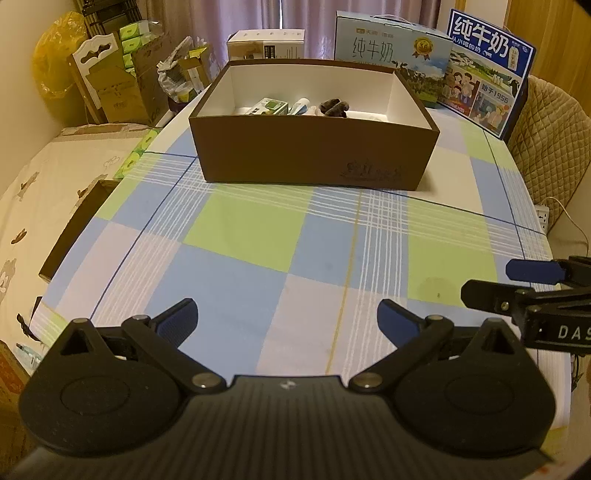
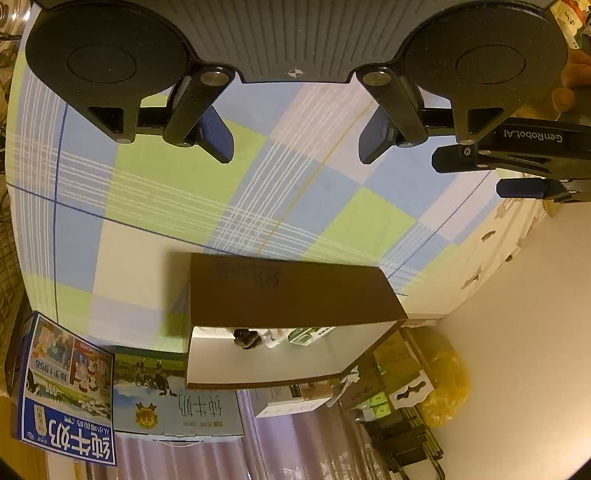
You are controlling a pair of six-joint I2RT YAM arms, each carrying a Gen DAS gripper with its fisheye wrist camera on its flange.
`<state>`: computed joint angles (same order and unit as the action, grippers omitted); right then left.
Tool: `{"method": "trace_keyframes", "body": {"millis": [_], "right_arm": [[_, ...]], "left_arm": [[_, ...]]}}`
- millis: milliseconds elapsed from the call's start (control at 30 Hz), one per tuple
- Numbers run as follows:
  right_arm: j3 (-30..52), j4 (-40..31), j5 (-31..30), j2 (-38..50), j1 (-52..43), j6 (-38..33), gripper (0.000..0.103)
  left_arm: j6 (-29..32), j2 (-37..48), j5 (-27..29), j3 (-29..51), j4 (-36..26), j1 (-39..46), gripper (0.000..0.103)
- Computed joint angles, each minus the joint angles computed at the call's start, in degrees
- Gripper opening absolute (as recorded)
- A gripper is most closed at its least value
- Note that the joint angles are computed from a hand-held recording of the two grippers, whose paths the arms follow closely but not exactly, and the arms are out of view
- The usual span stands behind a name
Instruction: Organize objects
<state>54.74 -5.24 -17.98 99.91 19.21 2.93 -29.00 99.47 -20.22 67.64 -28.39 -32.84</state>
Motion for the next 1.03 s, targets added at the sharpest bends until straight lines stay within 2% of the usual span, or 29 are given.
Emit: {"method": "trace_keyframes", "body": {"millis": [633, 1033], "right_arm": [[0.28, -0.51, -1.78, 1.14, -1.37, -0.45, 0.072], [1.81, -0.28, -0.4, 2.61, -0.01, 0.99, 0.072]], "left_arm": [[-2.13, 1.57, -0.91, 1.89, -1.74, -1.32, 0.102], [0.43, 1.95, 0.9, 1.75, 0.17, 0.72, 0.1]]}}
